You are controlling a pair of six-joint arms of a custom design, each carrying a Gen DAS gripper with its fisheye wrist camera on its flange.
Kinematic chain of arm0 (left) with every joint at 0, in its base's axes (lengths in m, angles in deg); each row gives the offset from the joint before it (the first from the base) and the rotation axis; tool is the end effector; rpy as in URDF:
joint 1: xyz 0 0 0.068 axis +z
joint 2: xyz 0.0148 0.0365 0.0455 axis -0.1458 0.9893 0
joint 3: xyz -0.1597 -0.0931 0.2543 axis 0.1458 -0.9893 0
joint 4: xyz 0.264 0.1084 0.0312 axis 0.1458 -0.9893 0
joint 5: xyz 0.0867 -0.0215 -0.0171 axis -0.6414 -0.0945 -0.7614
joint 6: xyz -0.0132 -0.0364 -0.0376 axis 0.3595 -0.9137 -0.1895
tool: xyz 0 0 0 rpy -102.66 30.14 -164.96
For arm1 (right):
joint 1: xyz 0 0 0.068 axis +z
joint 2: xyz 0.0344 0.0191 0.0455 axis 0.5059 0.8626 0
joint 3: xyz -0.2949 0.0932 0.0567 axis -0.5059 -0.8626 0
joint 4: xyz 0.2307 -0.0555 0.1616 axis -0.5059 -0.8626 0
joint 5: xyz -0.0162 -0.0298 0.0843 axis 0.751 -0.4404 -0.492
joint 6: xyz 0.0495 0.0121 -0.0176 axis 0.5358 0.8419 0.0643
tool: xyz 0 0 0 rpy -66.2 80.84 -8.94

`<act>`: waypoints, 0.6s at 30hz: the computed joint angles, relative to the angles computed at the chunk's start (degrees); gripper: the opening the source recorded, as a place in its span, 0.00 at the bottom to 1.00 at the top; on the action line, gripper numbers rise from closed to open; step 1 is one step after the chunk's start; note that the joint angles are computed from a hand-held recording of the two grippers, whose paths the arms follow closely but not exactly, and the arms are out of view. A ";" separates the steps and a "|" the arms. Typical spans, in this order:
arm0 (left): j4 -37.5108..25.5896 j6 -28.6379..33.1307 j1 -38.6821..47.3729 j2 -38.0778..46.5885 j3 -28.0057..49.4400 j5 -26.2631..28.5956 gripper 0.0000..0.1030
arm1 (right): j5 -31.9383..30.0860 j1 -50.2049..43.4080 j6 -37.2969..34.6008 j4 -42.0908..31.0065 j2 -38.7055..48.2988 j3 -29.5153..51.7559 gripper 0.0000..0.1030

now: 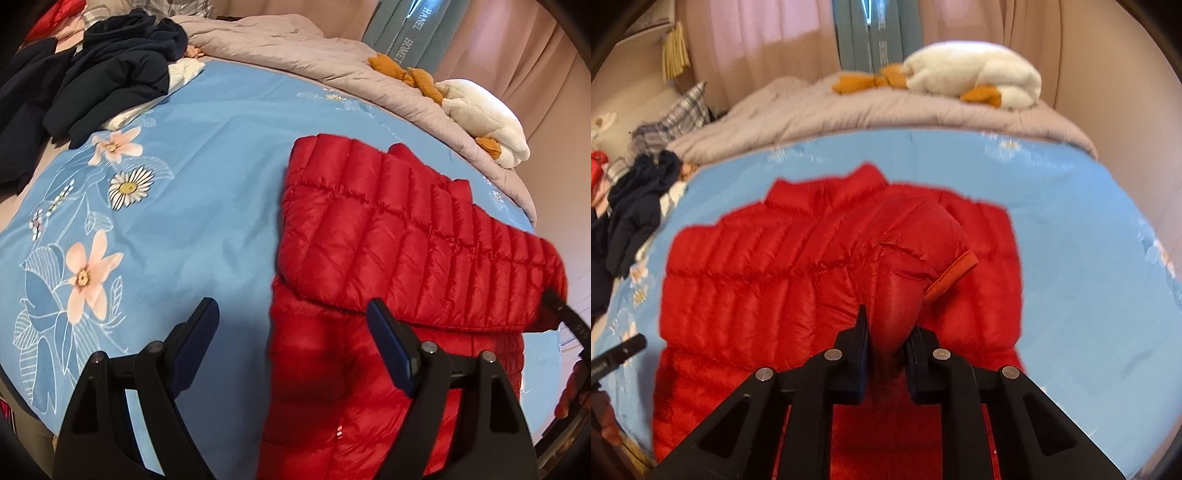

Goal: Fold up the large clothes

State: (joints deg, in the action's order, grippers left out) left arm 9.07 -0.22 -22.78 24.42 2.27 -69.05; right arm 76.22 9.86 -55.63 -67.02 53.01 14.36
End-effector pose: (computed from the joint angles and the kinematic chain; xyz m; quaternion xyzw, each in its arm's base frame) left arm 0.2923 -0.0776 0.2524 -0.0381 0.9484 -0.1247 0.2890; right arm 0.2259 -0.0783 0.2956 0.1045 0.9158 -0.0041 0.3879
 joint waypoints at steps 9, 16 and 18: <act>1.74 -0.53 -3.02 5.42 5.44 1.58 0.74 | -0.56 -5.31 -0.31 3.05 1.11 3.18 0.16; 2.09 -0.22 -5.47 12.06 9.89 0.73 0.71 | -0.72 -8.39 -0.41 5.04 8.23 3.18 0.16; 1.92 -0.29 -5.74 13.75 10.62 0.38 0.71 | -0.48 -9.05 -0.54 5.23 10.25 2.94 0.16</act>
